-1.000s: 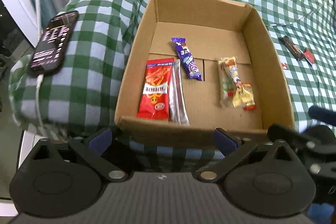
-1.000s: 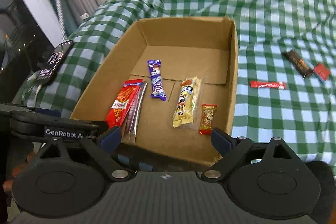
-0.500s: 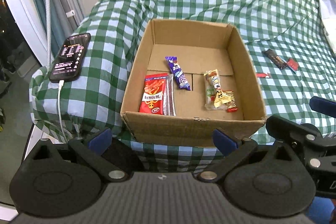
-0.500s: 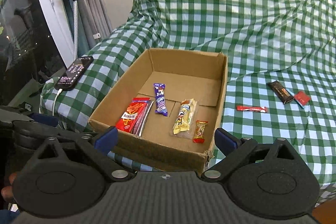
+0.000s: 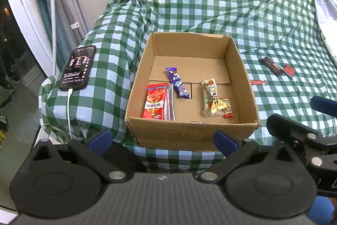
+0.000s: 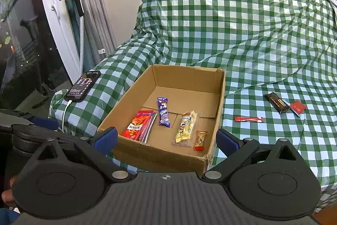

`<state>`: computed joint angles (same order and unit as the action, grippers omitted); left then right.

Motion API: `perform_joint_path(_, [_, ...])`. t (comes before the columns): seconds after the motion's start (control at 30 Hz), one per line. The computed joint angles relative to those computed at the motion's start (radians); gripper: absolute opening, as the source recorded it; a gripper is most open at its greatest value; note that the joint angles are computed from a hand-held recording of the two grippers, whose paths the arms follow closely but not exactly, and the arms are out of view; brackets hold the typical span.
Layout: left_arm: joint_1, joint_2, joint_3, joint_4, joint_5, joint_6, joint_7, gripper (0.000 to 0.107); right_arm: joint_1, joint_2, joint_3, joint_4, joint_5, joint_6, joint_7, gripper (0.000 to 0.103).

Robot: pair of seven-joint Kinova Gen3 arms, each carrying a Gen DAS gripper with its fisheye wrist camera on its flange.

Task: Organize snacks
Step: 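Raise both open tools above the box, then grasp the dark chocolate bar with the left tool while the right tool grasps the red gold-printed packet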

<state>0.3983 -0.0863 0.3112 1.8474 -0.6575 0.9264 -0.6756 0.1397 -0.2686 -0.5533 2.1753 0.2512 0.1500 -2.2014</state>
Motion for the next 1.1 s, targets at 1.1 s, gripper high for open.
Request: perform_joint_path(1.1, [0.165, 0.341, -0.135, -0.35, 0.071, 0.142, -0.218, 0.103, -0.501, 0.156, 0.678, 0.016, -0.433, -0.046, 0.426, 0.1])
